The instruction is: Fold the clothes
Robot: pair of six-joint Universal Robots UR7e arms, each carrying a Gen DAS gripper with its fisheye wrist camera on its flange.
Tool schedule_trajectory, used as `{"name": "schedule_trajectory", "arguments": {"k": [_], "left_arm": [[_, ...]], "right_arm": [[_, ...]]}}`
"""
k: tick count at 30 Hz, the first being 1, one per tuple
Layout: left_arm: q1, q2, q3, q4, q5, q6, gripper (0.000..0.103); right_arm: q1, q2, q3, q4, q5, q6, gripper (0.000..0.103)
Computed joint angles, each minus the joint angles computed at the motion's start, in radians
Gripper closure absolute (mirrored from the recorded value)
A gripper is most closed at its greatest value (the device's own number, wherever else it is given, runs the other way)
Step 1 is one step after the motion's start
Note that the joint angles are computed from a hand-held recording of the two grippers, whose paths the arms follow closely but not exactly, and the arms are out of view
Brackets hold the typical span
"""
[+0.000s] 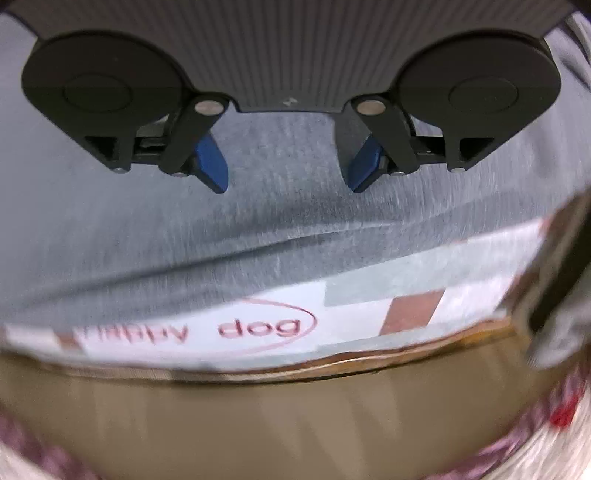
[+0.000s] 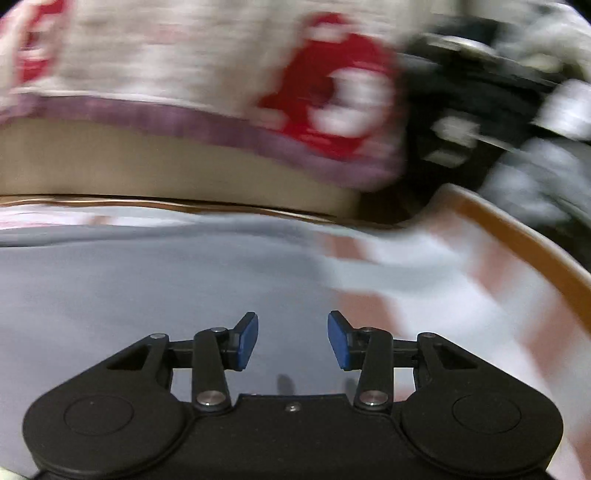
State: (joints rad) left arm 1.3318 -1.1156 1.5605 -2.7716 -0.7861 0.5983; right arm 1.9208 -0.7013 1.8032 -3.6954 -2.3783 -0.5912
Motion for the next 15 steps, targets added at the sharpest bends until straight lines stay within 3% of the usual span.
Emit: {"name": "schedule_trajectory", "arguments": {"k": [2,4,5,6,7,8,12,15], "left_arm": [[0.003,0.002,0.028,-0.096,-0.014,0.062,0.020],[0.009,0.003,0.016,-0.075,-0.030,0.035,0.022],[0.013,0.001,0.004,-0.043,-0.050,0.019,0.035],[0.016,-0.002,-0.011,0.004,-0.075,0.013,0.061],[0.019,-0.004,-0.028,0.053,-0.100,0.011,0.078],[0.022,-0.005,-0.045,0.101,-0.125,0.010,0.103],[0.015,0.009,-0.063,0.122,-0.126,0.068,0.103],[0.001,0.015,-0.026,0.006,-0.091,0.199,0.103]], "right_arm": [[-0.012,0.017,-0.057,0.154,0.101,-0.046,0.048],[-0.019,0.049,-0.127,0.275,0.177,-0.085,0.048],[-0.021,0.068,-0.169,0.353,0.211,-0.082,0.046],[-0.023,0.091,-0.217,0.429,0.238,-0.069,0.045],[-0.023,0.120,-0.266,0.489,0.259,-0.058,0.044],[-0.023,0.150,-0.318,0.549,0.281,-0.049,0.043],[-0.015,0.290,-0.524,0.658,0.271,-0.041,0.030],[-0.026,0.352,-0.599,0.620,0.285,-0.025,0.011]]}}
